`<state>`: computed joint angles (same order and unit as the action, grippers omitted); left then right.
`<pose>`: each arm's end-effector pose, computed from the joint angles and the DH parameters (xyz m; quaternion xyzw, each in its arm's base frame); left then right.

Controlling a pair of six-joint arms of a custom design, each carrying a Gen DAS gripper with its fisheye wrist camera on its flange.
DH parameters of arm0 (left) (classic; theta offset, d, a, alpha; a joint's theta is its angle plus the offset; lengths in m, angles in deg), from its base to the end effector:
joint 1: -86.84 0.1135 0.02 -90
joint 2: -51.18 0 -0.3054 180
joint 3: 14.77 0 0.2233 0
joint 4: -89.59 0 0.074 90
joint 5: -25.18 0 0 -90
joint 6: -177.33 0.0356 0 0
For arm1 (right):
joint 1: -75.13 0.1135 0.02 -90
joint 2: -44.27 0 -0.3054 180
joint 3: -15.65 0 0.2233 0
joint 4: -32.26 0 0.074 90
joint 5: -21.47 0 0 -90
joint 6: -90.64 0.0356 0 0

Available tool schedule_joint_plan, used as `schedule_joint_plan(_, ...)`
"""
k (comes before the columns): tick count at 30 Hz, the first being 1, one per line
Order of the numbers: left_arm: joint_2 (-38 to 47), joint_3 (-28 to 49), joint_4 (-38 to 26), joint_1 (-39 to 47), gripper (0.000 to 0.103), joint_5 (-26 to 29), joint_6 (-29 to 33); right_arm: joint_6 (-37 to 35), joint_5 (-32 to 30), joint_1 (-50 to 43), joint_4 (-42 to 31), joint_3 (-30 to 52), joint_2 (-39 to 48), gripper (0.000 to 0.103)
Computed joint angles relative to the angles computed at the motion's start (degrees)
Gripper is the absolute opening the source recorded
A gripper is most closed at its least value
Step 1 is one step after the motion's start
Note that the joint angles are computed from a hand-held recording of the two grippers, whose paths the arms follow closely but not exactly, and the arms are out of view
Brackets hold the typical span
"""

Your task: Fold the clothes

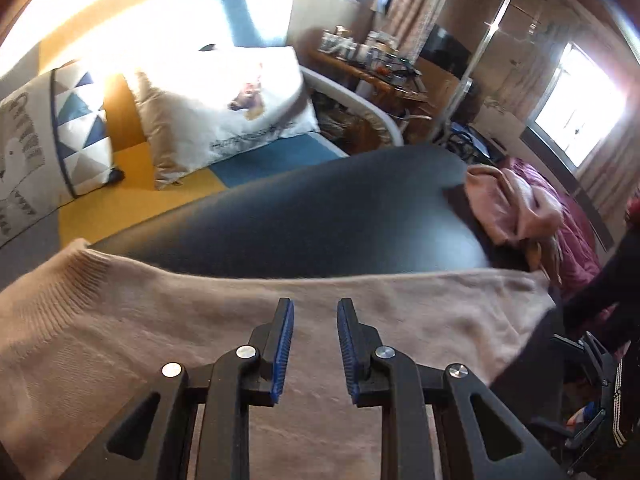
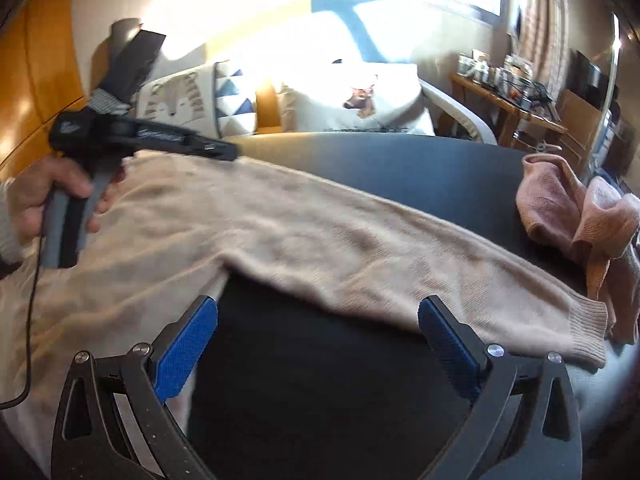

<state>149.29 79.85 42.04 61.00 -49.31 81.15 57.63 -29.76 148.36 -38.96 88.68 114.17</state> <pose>0.3145 -0.1629 0.3180 0.2038 0.9127 -0.2134 0.2825 0.0721 0.1621 0.3181 -0.0684 0.9257 0.0255 0.3710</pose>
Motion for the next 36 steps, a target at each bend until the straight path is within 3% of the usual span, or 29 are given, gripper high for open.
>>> schedule_joint_plan(2,-1.3,-1.1,-0.3,-4.9,0.022,0.0,1.6,5.2,1.9,9.7,-2.4,1.3,3.9,0.102)
schedule_joint_plan(7,2.7,-0.5,-0.6,-10.3,0.022,-5.3,-0.7,8.4,-1.6,17.0,-3.0,1.3,12.4,0.102)
schedule_joint_plan(11,4.3,-2.1,3.8,-8.6,0.022,-4.8,-3.1,13.0,-1.1,19.1,-3.1,-1.6,11.2,0.102)
schedule_joint_plan(20,7.7,1.5,4.4,-8.9,0.021,-8.5,-1.5,20.3,1.1,23.7,-7.4,-1.4,13.4,0.102)
schedule_joint_plan(27,4.9,2.6,-0.7,-7.5,0.021,-5.1,-1.8,16.6,1.4,22.9,-10.3,5.5,13.8,0.102)
schedule_joint_plan(30,0.1,1.2,-3.5,-5.8,0.021,-3.7,-1.9,10.3,2.4,22.8,-4.6,8.1,14.5,0.102)
schedule_joint_plan(34,-8.6,-2.8,-6.6,-2.5,0.021,-3.1,-1.1,0.9,-2.3,20.8,7.5,6.4,16.8,0.102)
schedule_joint_plan(36,-13.4,-5.9,-8.2,-0.5,0.021,-2.9,-0.7,0.5,-5.0,20.9,10.2,5.0,17.8,0.102)
